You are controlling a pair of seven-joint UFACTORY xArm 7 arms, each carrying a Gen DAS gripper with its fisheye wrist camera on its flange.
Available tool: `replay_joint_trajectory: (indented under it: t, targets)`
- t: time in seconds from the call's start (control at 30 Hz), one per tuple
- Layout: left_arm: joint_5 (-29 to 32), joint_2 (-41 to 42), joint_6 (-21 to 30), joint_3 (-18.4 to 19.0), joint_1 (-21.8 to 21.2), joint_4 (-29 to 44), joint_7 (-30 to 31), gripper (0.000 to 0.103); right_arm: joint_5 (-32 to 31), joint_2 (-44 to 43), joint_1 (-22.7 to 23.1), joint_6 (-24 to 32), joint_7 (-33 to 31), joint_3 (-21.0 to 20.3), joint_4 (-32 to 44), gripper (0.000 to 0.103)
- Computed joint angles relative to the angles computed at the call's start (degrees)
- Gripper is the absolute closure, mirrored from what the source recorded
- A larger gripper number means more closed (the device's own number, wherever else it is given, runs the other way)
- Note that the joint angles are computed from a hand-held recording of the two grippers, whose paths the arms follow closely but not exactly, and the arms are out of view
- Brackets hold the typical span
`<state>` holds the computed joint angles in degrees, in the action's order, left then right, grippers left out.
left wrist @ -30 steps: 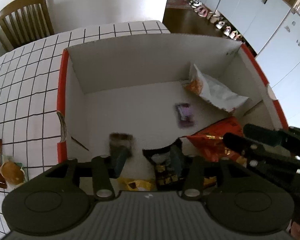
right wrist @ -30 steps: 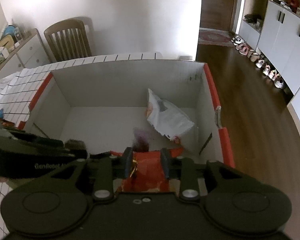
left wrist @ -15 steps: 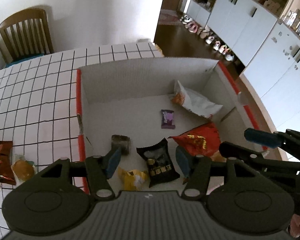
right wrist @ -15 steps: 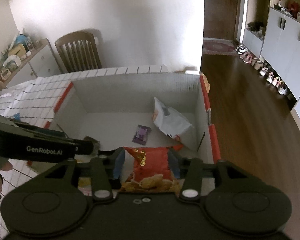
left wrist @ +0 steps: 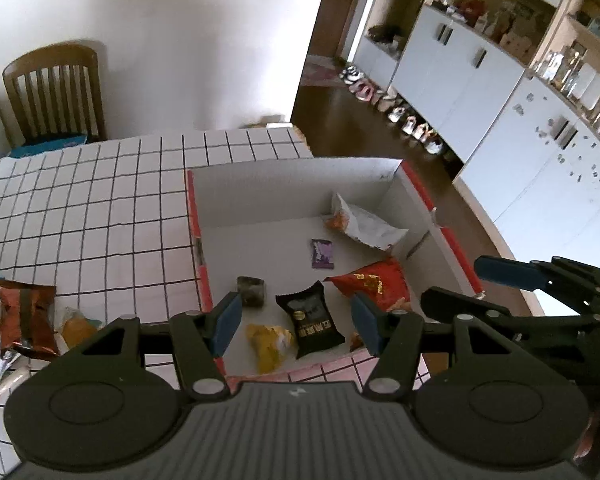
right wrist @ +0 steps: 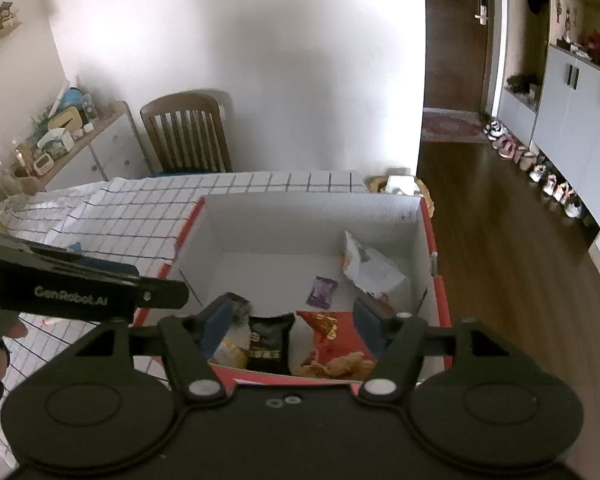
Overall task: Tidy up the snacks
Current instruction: 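Move both tools back over the remaining snacks on the table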
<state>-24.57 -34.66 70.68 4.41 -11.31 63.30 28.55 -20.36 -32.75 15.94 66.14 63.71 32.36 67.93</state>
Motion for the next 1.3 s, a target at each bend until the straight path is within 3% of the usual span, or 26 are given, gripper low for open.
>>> replay_joint_trajectory:
  t: [0.43, 0.57, 0.77, 0.83, 1.03, 1.1, 1.23, 1.3]
  targets:
    - [-2.0, -2.6, 6.5, 7.9, 2.4, 2.8, 8.0, 0.043, -6.0, 6.7, -1.7, 0.9, 8.4, 8.2, 8.6, 0.021]
    - [-2.5, -2.9, 7.3, 10.2, 4.2, 3.2, 10.4, 0.034, -10.1, 11.1, -1.0, 1.4, 11.9, 10.9, 12.0, 0.017]
    - [-3.0, -0.8, 10.0, 14.0, 6.7, 5.4, 14.2, 0.032, -18.7, 19.6, 0.4, 3.8, 17.2, 15.6, 18.1, 0.010]
    - [-3.1, -0.1, 10.3, 15.0, 7.9, 5.8, 15.6, 0.027, -21.6, 22.4, 1.4, 4.5, 18.7, 16.7, 19.9, 0.006]
    - [-4.6, 3.8, 11.3, 18.5, 11.4, 8.4, 20.0, 0.025, -30.7, 32.8, 6.9, 8.5, 22.4, 18.8, 26.6, 0.001]
    - [-5.1, 5.7, 11.5, 19.5, 12.8, 9.5, 21.3, 0.018, -33.5, 36.3, 9.6, 10.0, 23.4, 18.5, 29.0, 0.001]
    - [-6.4, 9.8, 11.4, 20.6, 16.1, 11.4, 23.4, 0.017, -37.0, 41.2, 14.7, 11.8, 25.1, 16.5, 32.8, 0.000]
    - [-7.1, 11.5, 10.7, 20.6, 17.8, 11.7, 24.3, 0.007, -37.9, 43.2, 17.0, 12.4, 25.6, 15.2, 34.4, 0.000]
